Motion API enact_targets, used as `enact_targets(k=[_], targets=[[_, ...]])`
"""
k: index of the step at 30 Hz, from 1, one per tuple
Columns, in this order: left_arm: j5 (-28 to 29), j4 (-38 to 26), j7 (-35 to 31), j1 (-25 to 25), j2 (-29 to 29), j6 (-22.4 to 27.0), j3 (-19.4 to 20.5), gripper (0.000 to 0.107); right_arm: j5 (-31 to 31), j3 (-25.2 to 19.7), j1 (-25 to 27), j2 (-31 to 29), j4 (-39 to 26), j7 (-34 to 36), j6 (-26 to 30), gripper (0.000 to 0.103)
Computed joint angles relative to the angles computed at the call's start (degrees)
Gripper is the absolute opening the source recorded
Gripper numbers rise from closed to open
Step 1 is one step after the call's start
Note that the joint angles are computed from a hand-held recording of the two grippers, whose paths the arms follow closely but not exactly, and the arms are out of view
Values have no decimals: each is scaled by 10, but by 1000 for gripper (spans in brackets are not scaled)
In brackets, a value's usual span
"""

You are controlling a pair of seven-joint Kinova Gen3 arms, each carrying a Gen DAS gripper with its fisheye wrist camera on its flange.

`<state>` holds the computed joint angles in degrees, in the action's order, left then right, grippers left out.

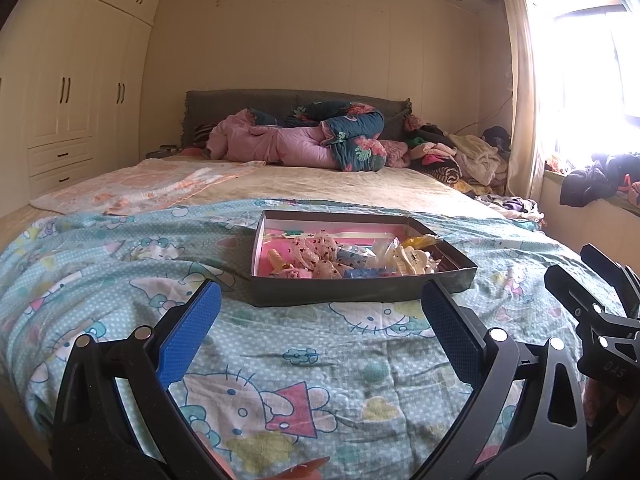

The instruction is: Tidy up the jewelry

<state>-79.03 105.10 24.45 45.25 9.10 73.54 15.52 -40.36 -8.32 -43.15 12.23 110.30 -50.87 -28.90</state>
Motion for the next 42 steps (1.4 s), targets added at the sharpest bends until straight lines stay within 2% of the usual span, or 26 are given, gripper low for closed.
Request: enact_targets(k=[42], targets=[[0,0,-2,-1,-1,0,1,92,5,0,2,-2,2,-5,7,97]])
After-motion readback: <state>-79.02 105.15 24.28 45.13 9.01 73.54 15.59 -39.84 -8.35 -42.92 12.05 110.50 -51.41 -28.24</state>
